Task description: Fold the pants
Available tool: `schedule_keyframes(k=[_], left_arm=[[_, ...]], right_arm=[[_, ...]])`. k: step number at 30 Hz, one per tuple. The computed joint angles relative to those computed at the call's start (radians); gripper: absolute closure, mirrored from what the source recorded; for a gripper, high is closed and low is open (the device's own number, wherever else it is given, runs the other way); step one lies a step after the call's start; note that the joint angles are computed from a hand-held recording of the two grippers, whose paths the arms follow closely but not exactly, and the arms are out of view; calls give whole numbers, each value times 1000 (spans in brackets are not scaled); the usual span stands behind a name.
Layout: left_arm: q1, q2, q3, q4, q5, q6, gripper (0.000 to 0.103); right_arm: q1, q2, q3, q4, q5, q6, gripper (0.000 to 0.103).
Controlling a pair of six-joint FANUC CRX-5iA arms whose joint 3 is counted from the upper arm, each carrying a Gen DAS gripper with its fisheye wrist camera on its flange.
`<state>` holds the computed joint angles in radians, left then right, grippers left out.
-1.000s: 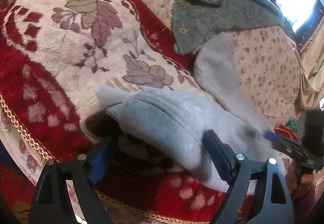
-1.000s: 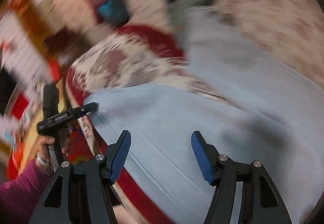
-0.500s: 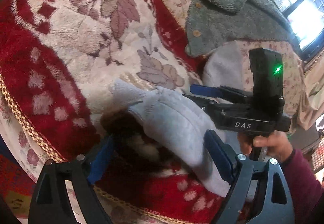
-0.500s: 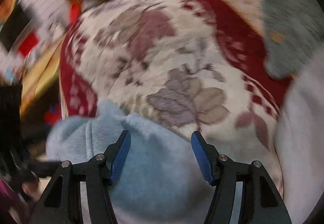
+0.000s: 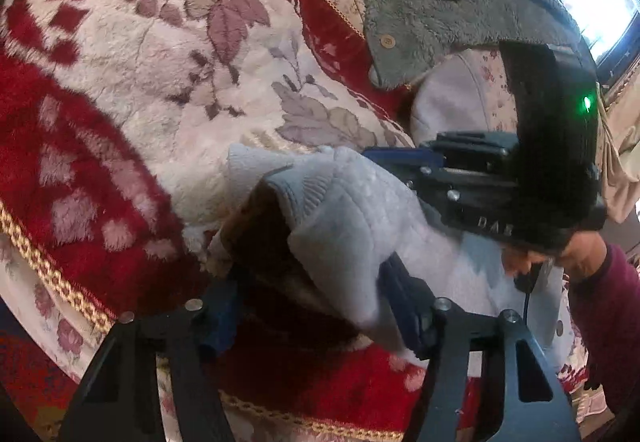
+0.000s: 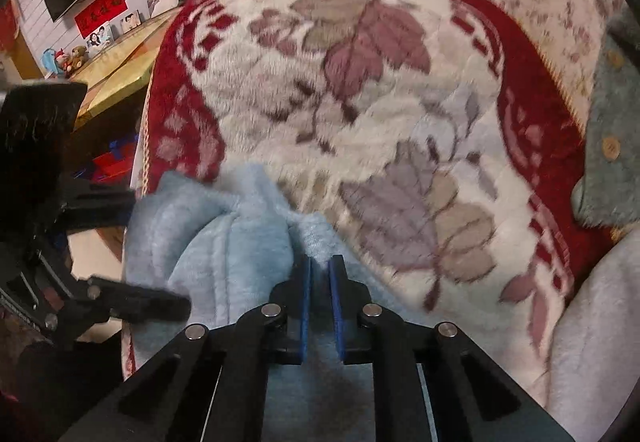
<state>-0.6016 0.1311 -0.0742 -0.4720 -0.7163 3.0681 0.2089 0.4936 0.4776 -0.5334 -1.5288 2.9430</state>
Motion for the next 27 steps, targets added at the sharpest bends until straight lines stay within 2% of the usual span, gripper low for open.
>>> schedule_keyframes(k=[2, 4, 6, 10, 11, 12, 14, 15, 18, 20, 22, 24, 25, 26, 27], left_arm=[[-10, -2, -6, -6, -2, 28, 42], [-29, 2, 3, -30, -23, 55, 42], [-39, 5, 7, -41, -35, 64, 42], [-49, 3, 8, -49, -41, 72, 42], [-51, 2, 10, -54, -44, 76, 40], [-54, 3, 16, -60, -52, 80, 38], [-66, 12, 42, -85, -93, 92, 23], [-69, 17, 52, -94, -107, 100, 22], [-65, 4, 48, -111, -94, 135, 21], [-54, -16, 18, -121, -48, 179, 19], [-38, -22, -4, -110, -7, 194, 19], [-34, -12, -3, -105, 7, 188, 20], [-35, -5, 2, -109, 9, 187, 30], [-33, 1, 8, -106, 7, 175, 48], [-25, 2, 10, -89, 17, 142, 58]], right_arm=[[27, 9, 4, 38, -15, 1, 89], [54, -8, -37, 68, 49, 32, 88], [64, 4, -30, 75, 50, 19, 88], [72, 40, 27, 80, -6, -31, 87], [67, 43, 37, 71, -14, -32, 82], [66, 39, 35, 72, -3, -26, 67], [67, 31, 23, 84, 27, -25, 43], [69, 42, 37, 87, 13, -31, 42], [76, 83, 91, 99, -56, -53, 42], [80, 91, 100, 105, -68, -49, 43], [78, 112, 119, 92, -111, -36, 66], [75, 61, 42, 80, -50, 24, 77], [74, 43, 17, 77, -28, 39, 78], [71, 24, -6, 74, -3, 47, 82], [65, 4, -23, 67, 18, 58, 87]])
